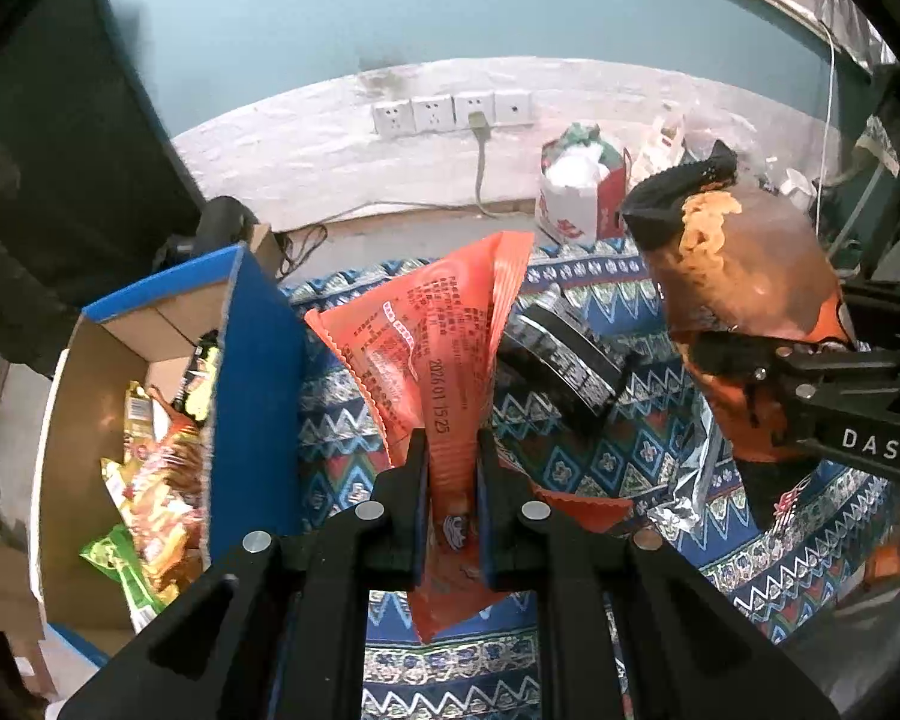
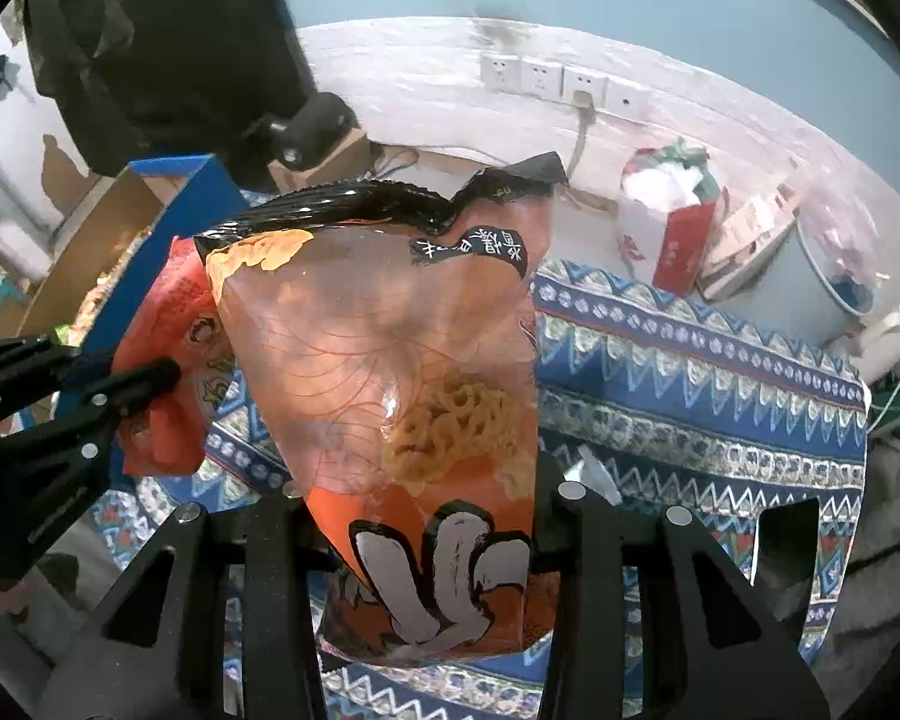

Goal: Organize snacks
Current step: 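Lift both bags and carry them over the cardboard box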

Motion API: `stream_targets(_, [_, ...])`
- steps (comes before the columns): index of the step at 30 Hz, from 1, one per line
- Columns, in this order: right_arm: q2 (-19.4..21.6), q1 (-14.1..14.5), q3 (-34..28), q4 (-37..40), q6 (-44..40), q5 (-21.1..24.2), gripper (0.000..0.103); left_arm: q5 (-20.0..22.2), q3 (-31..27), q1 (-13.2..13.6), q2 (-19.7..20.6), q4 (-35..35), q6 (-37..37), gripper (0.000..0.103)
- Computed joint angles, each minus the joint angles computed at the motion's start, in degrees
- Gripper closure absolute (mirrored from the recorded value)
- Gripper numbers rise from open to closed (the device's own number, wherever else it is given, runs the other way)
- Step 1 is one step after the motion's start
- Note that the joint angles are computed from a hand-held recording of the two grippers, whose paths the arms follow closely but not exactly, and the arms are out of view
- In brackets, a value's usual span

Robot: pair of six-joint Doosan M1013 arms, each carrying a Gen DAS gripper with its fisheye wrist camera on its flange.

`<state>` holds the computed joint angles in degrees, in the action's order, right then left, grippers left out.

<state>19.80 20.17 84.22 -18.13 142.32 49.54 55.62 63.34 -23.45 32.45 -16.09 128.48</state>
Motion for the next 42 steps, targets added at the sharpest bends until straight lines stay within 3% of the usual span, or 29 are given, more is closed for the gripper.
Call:
stream_targets(17, [2.6, 0.8, -7.6, -1.9, -0.8, -0.9, 0.065, -3.8, -1.9, 3.7, -0.8, -3.5, -0.3, 0.09])
stream_targets(27, [6.9, 1.4, -14.7, 0.6, -6.0, -0.2, 0.065, -3.7, -4.5, 6.7, 0.0, -5.1, -2.3, 0.09])
stream_targets(36, [11.9, 2.1, -22.6, 4.0, -11.2, 1.9, 0.065, -4.7, -6.9, 8.8, 1.6, -1.8, -6.7, 0.09])
stream_targets(42, [15.9, 2.6, -28.9, 6.3, -14.9, 4.3, 0.065, -2.9, -9.4, 10.2, 3.8, 1.2, -10.8, 0.09])
